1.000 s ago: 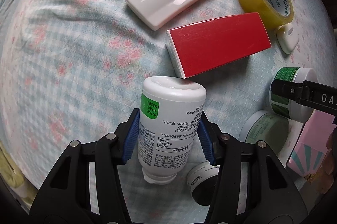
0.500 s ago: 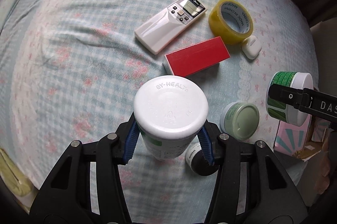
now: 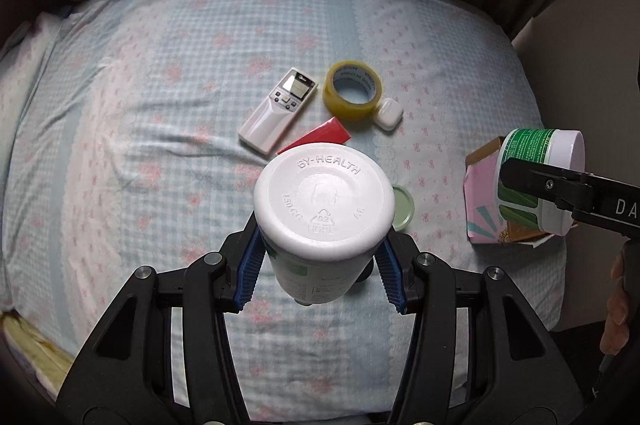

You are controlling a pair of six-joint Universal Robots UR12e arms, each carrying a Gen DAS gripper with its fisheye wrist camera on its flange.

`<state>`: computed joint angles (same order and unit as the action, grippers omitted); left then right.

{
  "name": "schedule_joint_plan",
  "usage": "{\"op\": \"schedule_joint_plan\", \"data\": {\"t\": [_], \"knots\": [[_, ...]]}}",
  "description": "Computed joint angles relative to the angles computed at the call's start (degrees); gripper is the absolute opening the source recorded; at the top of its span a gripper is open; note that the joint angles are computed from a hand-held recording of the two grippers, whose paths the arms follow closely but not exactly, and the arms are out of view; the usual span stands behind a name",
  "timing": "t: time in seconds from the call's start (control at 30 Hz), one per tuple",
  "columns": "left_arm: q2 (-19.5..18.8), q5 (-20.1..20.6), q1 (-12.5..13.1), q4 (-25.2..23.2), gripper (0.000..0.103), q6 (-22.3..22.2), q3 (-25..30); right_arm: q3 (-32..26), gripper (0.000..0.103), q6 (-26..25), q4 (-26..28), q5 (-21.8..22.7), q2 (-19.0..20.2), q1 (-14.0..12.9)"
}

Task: Organize rigid objects
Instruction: 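Lift the pill bottle and white jar and carry both toward the cardboard box, then lower the pill bottle and white jar into the box and open both tools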

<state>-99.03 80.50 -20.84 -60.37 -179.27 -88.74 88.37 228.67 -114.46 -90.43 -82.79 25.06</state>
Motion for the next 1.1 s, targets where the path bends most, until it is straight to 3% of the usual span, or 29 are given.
{"op": "schedule_joint_plan", "data": {"t": [0.2,0.4,0.6,0.77,0.9,1.1], "knots": [[0.46,0.52,-3.08,1.53,0.047,-0.43,2.53,2.66,0.067,-2.05,-2.02,-3.16,-5.21,-0.80],[-1.83,2.20,-8.54,2.84,0.047,-3.79,7.10,8.11,0.067,-7.34,-1.94,-3.47,-12.35,-4.71],[-6.53,1.71,-14.58,1.56,0.047,-5.72,13.18,13.48,0.067,-14.59,0.35,-4.61,-19.47,-10.21],[-10.73,0.67,-18.77,-0.85,0.047,-6.48,18.13,16.93,0.067,-21.47,3.91,-2.42,-24.09,-15.95],[-14.37,1.15,-21.61,-4.41,0.047,-6.53,22.21,19.94,0.067,-28.39,6.17,-0.77,-26.65,-20.33],[-20.34,2.99,-24.44,-11.43,0.047,-5.22,28.41,24.86,0.067,-32.83,6.06,3.75,-28.42,-26.80]]}}
